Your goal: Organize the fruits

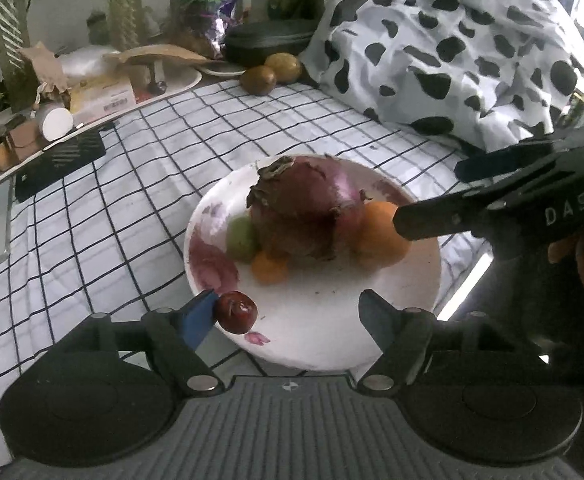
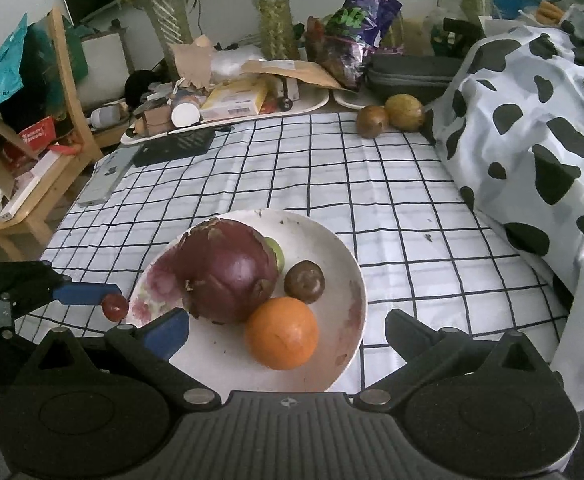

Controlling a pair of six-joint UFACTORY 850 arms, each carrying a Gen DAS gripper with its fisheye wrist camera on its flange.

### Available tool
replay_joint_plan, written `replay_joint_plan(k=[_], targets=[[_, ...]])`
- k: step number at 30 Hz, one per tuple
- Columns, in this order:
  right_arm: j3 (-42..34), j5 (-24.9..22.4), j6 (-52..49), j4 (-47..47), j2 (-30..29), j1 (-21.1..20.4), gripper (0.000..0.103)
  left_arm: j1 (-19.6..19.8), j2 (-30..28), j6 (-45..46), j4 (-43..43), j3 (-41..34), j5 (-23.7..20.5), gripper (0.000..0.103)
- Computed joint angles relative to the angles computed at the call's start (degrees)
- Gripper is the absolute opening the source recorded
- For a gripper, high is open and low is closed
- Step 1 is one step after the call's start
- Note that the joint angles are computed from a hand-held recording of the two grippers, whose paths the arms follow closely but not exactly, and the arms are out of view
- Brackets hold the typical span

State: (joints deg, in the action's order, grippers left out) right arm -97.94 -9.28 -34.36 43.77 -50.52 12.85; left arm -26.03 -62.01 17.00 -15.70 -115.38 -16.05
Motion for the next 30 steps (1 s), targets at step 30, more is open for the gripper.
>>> replay_joint_plan(k=[30], targets=[[4.6, 3.0, -10.5, 16.6, 2.8, -0.9, 0.103, -0.1, 4.0, 19.8, -21.8, 6.8, 6.1, 0.076]])
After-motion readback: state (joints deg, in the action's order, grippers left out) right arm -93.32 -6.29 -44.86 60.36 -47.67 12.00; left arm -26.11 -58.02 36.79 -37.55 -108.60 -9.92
